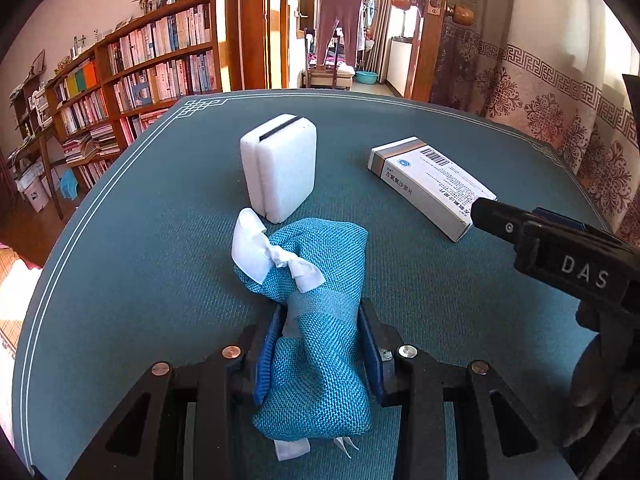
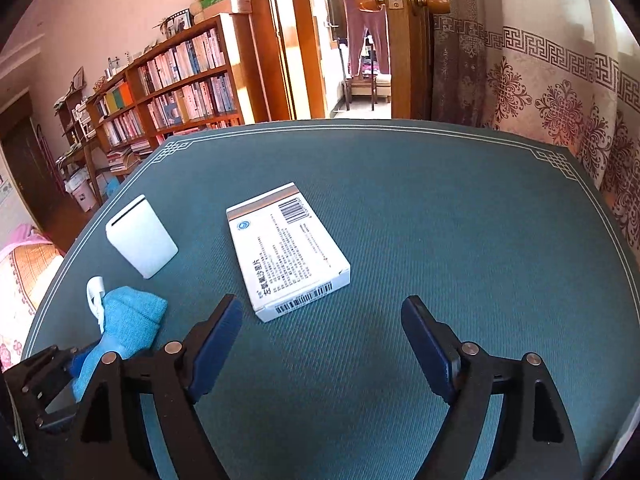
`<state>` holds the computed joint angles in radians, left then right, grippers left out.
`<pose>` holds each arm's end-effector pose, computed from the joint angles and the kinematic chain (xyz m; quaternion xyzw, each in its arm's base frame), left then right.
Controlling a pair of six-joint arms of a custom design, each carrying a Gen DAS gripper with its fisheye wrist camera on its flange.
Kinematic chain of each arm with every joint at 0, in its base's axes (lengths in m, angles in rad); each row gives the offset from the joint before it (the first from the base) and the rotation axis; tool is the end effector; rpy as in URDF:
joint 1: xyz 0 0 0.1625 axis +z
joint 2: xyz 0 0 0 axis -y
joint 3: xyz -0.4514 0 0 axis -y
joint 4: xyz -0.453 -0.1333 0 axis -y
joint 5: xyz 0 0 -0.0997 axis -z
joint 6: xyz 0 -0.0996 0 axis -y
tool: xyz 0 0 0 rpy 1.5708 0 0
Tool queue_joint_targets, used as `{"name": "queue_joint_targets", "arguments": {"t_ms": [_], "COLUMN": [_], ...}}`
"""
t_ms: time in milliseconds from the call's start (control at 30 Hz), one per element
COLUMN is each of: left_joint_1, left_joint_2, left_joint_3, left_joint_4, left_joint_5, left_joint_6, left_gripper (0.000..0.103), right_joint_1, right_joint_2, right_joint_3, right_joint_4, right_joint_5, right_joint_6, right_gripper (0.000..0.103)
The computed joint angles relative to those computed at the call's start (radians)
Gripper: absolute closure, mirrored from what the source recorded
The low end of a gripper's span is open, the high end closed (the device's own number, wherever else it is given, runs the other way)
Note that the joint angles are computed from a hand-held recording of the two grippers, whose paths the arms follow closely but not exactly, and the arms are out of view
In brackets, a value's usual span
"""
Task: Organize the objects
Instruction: 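Grasp the white medicine box with the right gripper while left holds the cloth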
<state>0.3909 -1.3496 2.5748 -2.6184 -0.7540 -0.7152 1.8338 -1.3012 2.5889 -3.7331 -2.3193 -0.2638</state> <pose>-0.2346 -0.3194 0.0920 0.2448 0.8815 -0.2737 0.2970 0.1586 -0.3371 0.1923 0.0701 -0.8544 0.3941 0.3313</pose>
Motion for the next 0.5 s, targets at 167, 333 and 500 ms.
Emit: {"name": "queue_joint_targets", "arguments": {"t_ms": [167, 333, 500], "left_joint_1": [0.001, 0.001, -0.001], "left_joint_2": [-0.003, -0.003, -0.005], "left_joint_3": [0.003, 0.003, 0.005], "left_joint_4": [-0.002, -0.004, -0.001], "left_joint_5": [0.002, 0.001, 0.003], "left_joint_6": [-0.006, -0.006, -0.008], "left_gripper": [0.064, 0.064, 0.064], "right_joint_1": [-0.021, -0.018, -0.014], "right_joint_2": [0.019, 0.079, 0.111], "right_joint_3": [-0.04, -0.09, -0.118], "right_joint_4": [0.025, 0.034, 0.068], "right_joint_5": [0.047, 0.029, -0.004], "right_joint_6": [-0.031, -0.1, -0.128], "right_gripper": [0.02, 0.018, 0.018]}}
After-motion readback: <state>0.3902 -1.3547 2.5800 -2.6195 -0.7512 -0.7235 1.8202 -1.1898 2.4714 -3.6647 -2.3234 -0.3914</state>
